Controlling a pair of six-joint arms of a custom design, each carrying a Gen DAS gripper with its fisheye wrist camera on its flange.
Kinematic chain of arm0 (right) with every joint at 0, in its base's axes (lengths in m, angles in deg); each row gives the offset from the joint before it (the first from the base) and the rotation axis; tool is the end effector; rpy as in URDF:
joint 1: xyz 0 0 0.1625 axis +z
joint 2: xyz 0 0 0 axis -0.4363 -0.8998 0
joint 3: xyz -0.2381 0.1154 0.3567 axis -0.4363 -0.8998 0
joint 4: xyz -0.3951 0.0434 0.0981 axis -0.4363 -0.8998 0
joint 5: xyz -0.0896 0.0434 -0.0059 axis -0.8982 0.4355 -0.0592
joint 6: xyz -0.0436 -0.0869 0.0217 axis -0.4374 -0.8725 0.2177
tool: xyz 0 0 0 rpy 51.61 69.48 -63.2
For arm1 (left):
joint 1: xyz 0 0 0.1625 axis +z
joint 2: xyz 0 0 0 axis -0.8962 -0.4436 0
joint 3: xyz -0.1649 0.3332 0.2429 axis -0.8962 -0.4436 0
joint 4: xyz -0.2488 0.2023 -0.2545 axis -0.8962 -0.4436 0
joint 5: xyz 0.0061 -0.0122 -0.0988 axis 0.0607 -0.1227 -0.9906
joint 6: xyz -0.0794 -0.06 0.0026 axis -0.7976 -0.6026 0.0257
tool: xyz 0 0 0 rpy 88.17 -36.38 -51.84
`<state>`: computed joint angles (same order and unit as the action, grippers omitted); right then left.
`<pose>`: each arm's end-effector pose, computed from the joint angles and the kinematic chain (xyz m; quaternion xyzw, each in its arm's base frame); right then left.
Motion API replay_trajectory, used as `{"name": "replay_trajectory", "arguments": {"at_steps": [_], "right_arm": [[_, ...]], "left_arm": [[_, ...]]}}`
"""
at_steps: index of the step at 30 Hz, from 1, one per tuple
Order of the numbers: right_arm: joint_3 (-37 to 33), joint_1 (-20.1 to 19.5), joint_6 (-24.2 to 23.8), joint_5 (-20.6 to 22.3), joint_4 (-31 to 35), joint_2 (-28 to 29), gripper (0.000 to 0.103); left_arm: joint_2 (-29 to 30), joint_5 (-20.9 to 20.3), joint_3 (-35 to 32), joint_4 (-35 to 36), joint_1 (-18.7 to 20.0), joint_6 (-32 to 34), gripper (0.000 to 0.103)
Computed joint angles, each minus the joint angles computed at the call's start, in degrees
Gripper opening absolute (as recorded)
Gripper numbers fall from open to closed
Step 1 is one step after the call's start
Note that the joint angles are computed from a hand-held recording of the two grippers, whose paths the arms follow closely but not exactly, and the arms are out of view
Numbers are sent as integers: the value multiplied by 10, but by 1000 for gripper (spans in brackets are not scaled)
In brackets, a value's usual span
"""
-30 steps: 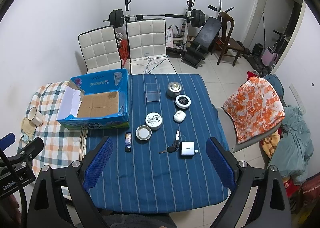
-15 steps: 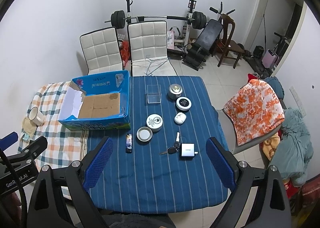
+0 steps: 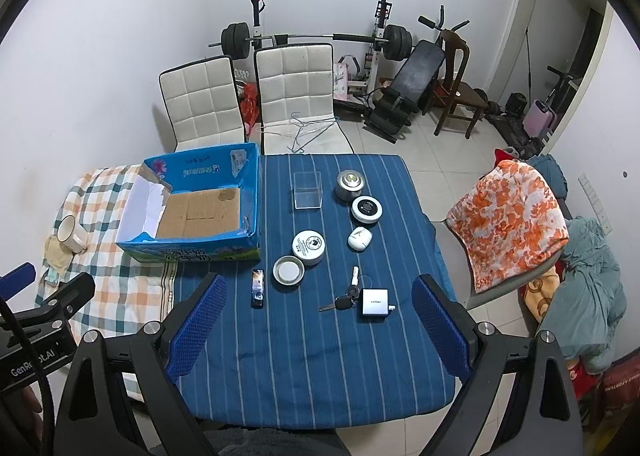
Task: Organize rigid objects
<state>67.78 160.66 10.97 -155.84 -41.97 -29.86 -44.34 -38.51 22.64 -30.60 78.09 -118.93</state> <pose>0.3959 -0.3227 0.3924 0.1600 -0.8795 0.2568 0.3672 -0.4127 -0.3106 0.3434 0.0229 0.8747 -0.2731 0.3998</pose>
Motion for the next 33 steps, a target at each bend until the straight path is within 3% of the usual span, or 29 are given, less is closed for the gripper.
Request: {"name": "replay_trajectory", "arguments": {"at_steps": [33], "right_arm": [[-5,6,0,-7,1,1,96]], "left_arm": [[20,9,-25,-6,8,12,102]]}}
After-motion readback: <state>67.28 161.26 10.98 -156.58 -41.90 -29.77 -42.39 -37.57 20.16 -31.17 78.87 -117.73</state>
